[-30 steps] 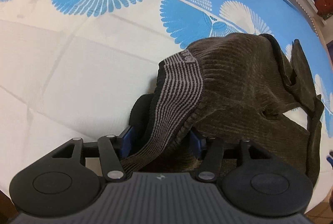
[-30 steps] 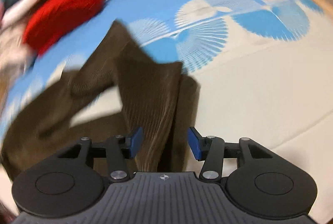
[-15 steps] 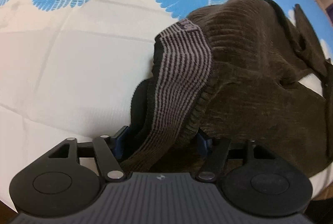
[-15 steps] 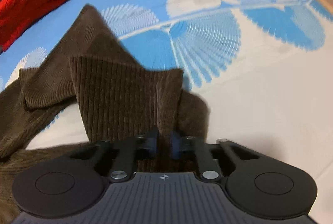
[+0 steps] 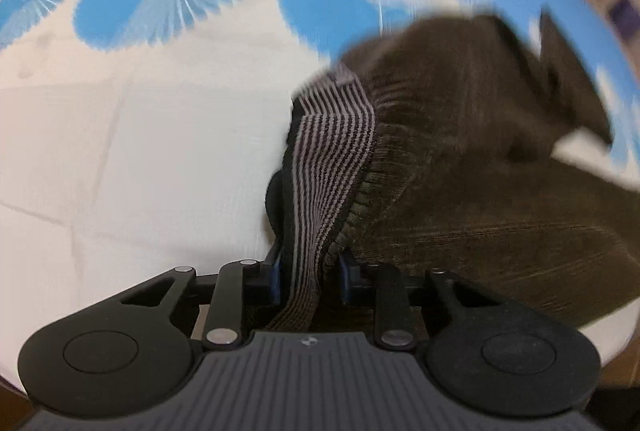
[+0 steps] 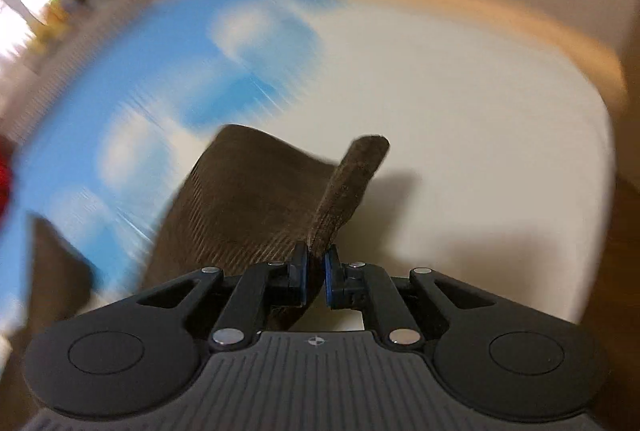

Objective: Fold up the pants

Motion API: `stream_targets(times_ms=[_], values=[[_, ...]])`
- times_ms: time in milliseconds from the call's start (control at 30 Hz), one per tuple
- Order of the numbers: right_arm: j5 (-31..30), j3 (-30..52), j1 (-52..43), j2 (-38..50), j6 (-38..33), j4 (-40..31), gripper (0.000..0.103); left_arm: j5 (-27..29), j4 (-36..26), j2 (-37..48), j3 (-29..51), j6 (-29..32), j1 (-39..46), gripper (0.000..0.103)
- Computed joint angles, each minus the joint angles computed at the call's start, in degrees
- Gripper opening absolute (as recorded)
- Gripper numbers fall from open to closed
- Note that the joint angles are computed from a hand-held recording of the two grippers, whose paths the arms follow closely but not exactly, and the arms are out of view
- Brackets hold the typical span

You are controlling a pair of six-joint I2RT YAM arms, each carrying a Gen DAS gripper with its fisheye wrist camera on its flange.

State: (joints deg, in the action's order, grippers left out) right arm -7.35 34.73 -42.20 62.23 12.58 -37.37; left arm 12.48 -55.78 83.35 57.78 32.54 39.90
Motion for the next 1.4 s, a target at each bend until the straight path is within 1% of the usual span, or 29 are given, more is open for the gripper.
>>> stream_targets(times_ms=[67, 100, 200, 233, 267, 300, 333, 367, 400, 433, 467, 533, 567, 600, 633, 700, 733, 800, 900, 1000, 1067, 1133, 1200, 1267, 1300, 1333, 1367, 1400], values=[[0.94, -1.54, -2.54, 2.78, -5.11, 0.05, 0.008, -1.53, 0.57, -0.14, -1.42, 0.83, -0.62, 0.034], [1.21, -2.05, -3.36, 2.72, -6.46, 0.19, 0.008, -0.94, 0.41, -0.05, -1.27, 0.89, -0.16, 0.034], [-2.83, -1.58, -6.37, -0.09, -8.42, -0.36, 0.008, 1.48, -1.58, 0.74, 0.46, 0.07, 1.41, 0.034], [-4.31, -1.36, -7.16, -1.28, -8.79, -0.51, 0.008, 1.77, -1.87, 1.18, 0.69, -0.06, 1.63, 0.034], [-4.78, -1.48, -7.3, -2.07, -9.18, -0.45, 0.008, 1.17, -1.61, 1.5, 0.46, -0.32, 1.34, 0.036], [-3.12, -1.75, -6.08, -1.89, -9.36, -0.25, 0.008, 0.13, -1.23, 1.79, 0.33, -0.36, 0.96, 0.045], [-0.17, -1.74, -4.35, -0.26, -9.0, -0.35, 0.008, -1.24, -0.87, 2.02, 0.33, -0.78, 0.22, 0.049], [2.58, -1.81, -3.18, 1.81, -8.3, -0.71, 0.01, -1.92, -0.83, 2.17, 0.73, -1.5, -0.21, 0.059], [5.0, -1.51, -1.95, 3.97, -6.8, -0.63, 0.011, -1.72, -0.95, 2.46, 1.36, -2.27, -0.3, 0.061], [7.54, -1.38, -0.41, 4.52, -4.77, -1.0, 0.013, -0.72, -1.65, 2.74, 2.07, -2.33, 0.43, 0.061], [9.8, -1.26, 0.95, 3.78, -3.06, -1.11, 0.018, 0.28, -2.28, 3.33, 2.81, -2.11, 1.09, 0.061], [15.81, -1.39, 5.36, -0.97, -0.41, -0.96, 0.023, 3.77, -4.42, 4.0, 4.99, -1.92, 3.27, 0.063], [18.9, -1.49, 8.0, -3.24, 0.7, -0.38, 0.027, 5.99, -5.48, 4.63, 6.67, -2.52, 4.82, 0.068], [20.69, -1.42, 9.99, -6.03, 1.15, 0.27, 0.03, 8.22, -6.13, 4.87, 7.76, -3.28, 6.24, 0.073], [21.05, -1.29, 11.44, -8.74, 1.71, 0.89, 0.033, 11.43, -6.9, 5.68, 9.53, -4.55, 8.1, 0.075], [20.41, -0.71, 14.23, -12.72, 4.11, 1.52, 0.034, 17.16, -7.13, 7.95, 12.52, -8.34, 10.61, 0.082], [19.71, -0.03, 16.4, -13.8, 6.23, 1.48, 0.035, 19.17, -5.98, 9.03, 13.29, -11.58, 11.22, 0.083], [17.18, 0.97, 20.91, -15.74, 9.91, 1.48, 0.035, 20.07, -3.24, 11.05, 14.56, -18.81, 10.23, 0.083], [17.96, 2.58, 33.27, -15.58, 14.39, 4.25, 0.035, 21.18, 0.74, 13.33, 14.84, -25.42, 7.43, 0.083], [17.89, 4.69, 45.08, -11.31, 16.18, 9.14, 0.035, 21.01, 5.07, 16.29, 15.29, -31.85, 3.66, 0.084], [17.15, 6.76, 52.21, -5.78, 16.7, 13.43, 0.036, 20.37, 6.7, 19.77, 16.76, -34.98, 2.12, 0.084], [16.89, 9.17, 59.08, 0.96, 16.39, 18.21, 0.036, 19.23, 7.76, 23.73, 18.51, -36.98, 1.14, 0.084], [17.11, 11.96, 64.98, 5.63, 16.14, 19.93, 0.036, 16.97, 8.93, 26.84, 20.13, -37.94, -0.41, 0.084], [16.0, 15.01, 68.75, 11.26, 15.65, 22.23, 0.037, 17.91, 9.39, 29.27, 21.84, -37.61, -1.5, 0.084], [16.55, 17.11, 71.58, 11.28, 16.39, 20.0, 0.038, 19.0, 8.99, 30.36, 22.7, -36.67, -1.91, 0.083], [15.78, 18.77, 72.94, 13.73, 15.96, 20.58, 0.041, 19.81, 8.02, 31.18, 23.51, -35.23, -2.61, 0.082], [15.74, 20.02, 74.99, 15.46, 16.0, 20.61, 0.041, 19.32, 7.39, 31.04, 23.64, -33.72, -3.35, 0.079], [15.48, 21.51, 76.8, 17.02, 16.02, 20.26, 0.041, 18.59, 6.41, 30.4, 23.59, -30.34, -4.49, 0.062]])
